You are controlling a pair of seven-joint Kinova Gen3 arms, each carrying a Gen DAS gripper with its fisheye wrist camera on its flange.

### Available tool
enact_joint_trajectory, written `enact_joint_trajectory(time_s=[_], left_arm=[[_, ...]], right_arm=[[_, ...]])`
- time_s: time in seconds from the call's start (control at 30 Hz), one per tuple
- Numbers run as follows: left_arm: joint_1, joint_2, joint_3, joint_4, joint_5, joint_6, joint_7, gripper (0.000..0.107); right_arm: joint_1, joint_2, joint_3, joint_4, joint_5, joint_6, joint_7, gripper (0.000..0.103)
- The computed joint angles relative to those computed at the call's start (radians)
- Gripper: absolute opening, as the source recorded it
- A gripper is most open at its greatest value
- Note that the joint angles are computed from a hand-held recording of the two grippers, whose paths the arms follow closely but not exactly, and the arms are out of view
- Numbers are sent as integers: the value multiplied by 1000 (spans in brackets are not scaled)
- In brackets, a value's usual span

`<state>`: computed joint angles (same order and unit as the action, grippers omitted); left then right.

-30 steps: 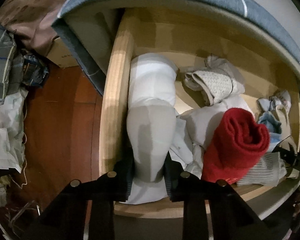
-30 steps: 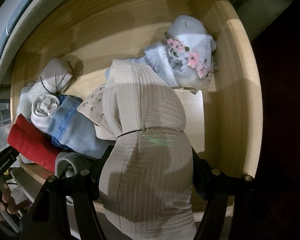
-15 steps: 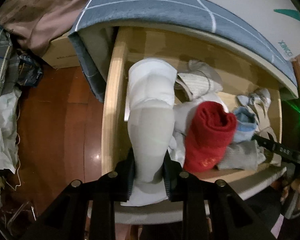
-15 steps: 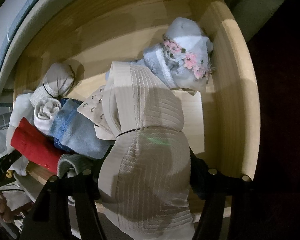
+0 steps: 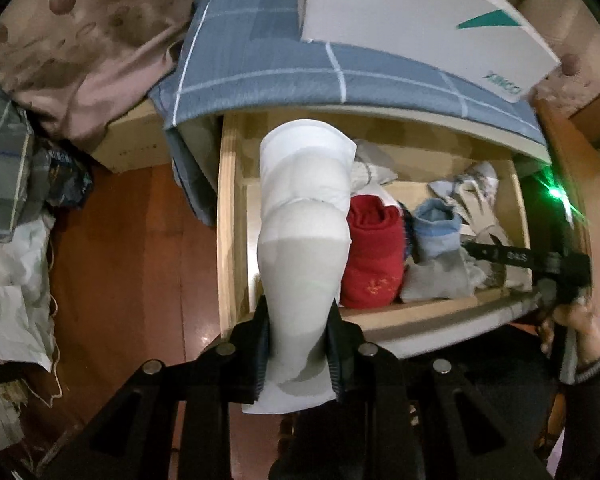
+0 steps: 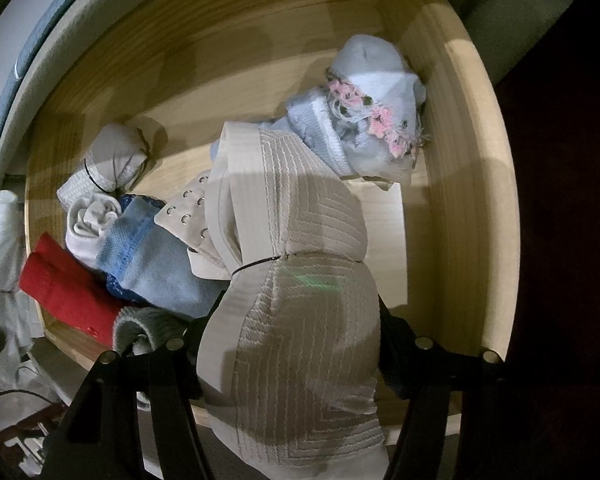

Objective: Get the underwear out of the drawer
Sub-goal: 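Lift the white underwear out with the left tool into the white shoebox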

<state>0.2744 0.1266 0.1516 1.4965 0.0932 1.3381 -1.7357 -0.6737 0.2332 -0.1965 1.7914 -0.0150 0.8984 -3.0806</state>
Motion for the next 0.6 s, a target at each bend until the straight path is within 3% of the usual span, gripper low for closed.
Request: enact_joint_trajectory(time_s=[0.27,0.6], left_arm=[[-29,-73,-9,-73,59,46,-56,24],[-26,-55,2,-301,89,82,-35,24]], right_arm=[[-3,18,1,-27,2,29,10,60],[-44,105,14,-163,38,191,25,59]])
